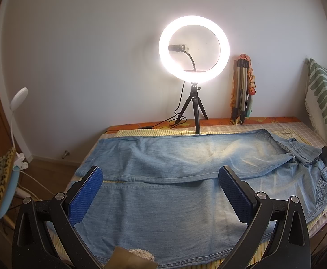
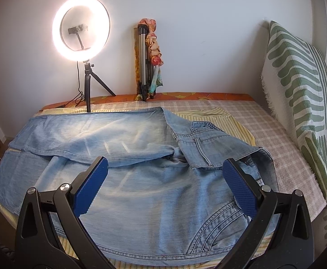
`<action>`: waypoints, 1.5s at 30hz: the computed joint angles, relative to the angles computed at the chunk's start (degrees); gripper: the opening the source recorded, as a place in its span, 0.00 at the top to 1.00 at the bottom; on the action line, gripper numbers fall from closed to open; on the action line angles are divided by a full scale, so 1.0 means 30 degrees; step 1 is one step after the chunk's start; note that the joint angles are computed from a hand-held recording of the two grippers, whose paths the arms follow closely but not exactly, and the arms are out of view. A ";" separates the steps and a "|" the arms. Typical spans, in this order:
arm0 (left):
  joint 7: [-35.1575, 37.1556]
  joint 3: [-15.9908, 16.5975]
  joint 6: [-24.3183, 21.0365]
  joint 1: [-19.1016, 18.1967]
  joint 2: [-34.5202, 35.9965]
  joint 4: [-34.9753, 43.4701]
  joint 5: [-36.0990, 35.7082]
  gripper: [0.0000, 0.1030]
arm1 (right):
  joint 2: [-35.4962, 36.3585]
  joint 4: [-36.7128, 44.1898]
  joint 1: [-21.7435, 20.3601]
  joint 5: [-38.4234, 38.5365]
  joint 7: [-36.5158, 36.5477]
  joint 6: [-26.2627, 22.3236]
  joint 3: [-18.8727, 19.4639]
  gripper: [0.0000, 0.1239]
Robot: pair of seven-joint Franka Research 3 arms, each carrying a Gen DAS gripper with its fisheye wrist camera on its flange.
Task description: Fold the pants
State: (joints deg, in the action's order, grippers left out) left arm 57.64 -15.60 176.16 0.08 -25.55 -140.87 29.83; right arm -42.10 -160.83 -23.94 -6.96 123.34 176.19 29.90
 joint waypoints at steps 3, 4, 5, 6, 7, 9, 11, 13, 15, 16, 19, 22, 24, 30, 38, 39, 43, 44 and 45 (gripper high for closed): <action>0.0064 0.0087 -0.0012 -0.0089 0.0021 0.0008 -0.0037 0.00 | -0.0011 0.0002 0.0002 -0.0034 -0.0009 -0.0004 -0.0016 0.17; 0.0046 0.0046 -0.0020 -0.0046 0.0026 0.0015 -0.0012 0.00 | -0.0011 0.0002 0.0002 -0.0038 -0.0006 -0.0004 -0.0017 0.17; 0.0087 0.0100 -0.0033 -0.0081 0.0049 0.0037 -0.0027 0.00 | -0.0011 0.0002 0.0003 -0.0041 -0.0004 -0.0004 -0.0018 0.17; 0.0108 0.0113 -0.0032 -0.0106 0.0081 0.0050 -0.0037 0.00 | 0.0007 0.0007 0.0035 -0.0026 -0.0003 -0.0007 -0.0053 0.17; 0.0104 0.0120 -0.0029 -0.0106 0.0048 0.0028 -0.0041 0.00 | 0.0011 0.0016 0.0041 -0.0026 0.0000 -0.0028 -0.0054 0.17; 0.0098 0.0096 -0.0023 -0.0079 0.0067 0.0040 -0.0028 0.00 | -0.0030 -0.0030 0.0053 -0.0043 -0.0012 -0.0007 -0.0090 0.17; 0.0014 -0.0011 -0.0026 0.0046 0.0065 0.0048 0.0035 0.00 | 0.0037 -0.0017 0.0112 -0.0017 -0.0031 0.0029 -0.0136 0.17; -0.0157 -0.0216 -0.0012 0.0294 0.0125 0.0086 0.0186 0.00 | 0.0113 0.0033 0.0039 -0.0025 0.0003 0.0093 -0.0007 0.17; -0.0316 -0.0336 -0.0001 0.0451 0.0212 0.0123 0.0307 0.00 | 0.0166 0.0054 -0.0039 -0.0051 -0.0015 0.0119 0.0078 0.17; -0.0267 -0.0222 -0.0038 0.0343 0.0265 0.0124 0.0287 0.00 | 0.0224 0.0075 -0.0058 -0.0056 -0.0015 0.0141 0.0114 0.17; -0.0238 -0.0119 -0.0063 0.0246 0.0430 0.0193 0.0292 0.00 | 0.0357 0.0135 -0.0112 -0.0048 -0.0006 0.0192 0.0187 0.17; -0.0376 -0.0211 -0.0012 0.0414 0.0503 0.0241 0.0455 0.00 | 0.0423 0.0124 -0.0116 0.0001 0.0018 0.0365 0.0230 0.17; -0.0350 -0.0107 -0.0042 0.0341 0.0620 0.0305 0.0446 0.00 | 0.0507 0.0155 -0.0241 0.0006 -0.0006 0.0508 0.0349 0.17; -0.0669 -0.0308 0.0021 0.0760 0.1009 0.0591 0.0798 0.00 | 0.0831 0.0236 -0.0458 0.0195 -0.0198 0.0875 0.0556 0.17; -0.0853 0.0293 -0.0373 0.0423 0.1820 0.1096 0.0753 0.00 | 0.1426 0.0382 -0.0568 0.0662 -0.0907 0.1537 0.0584 0.17; -0.0900 0.0263 -0.0384 0.0520 0.1868 0.1160 0.0838 0.00 | 0.1515 0.0374 -0.0453 0.0773 -0.1029 0.1679 0.0483 0.17; -0.0997 0.0478 -0.0242 0.0664 0.2052 0.1464 0.0956 0.00 | 0.1611 0.0450 -0.0944 0.1161 -0.1318 0.2071 0.0941 0.17; -0.0385 0.1234 -0.0209 -0.0044 0.2161 0.1521 0.0341 0.00 | 0.1684 0.0493 -0.0978 0.1290 -0.1400 0.2110 0.0968 0.17; 0.0119 0.1743 -0.0227 -0.0531 0.2218 0.1546 -0.0170 0.00 | 0.1837 0.0553 -0.0856 0.1432 -0.1530 0.2124 0.0821 0.17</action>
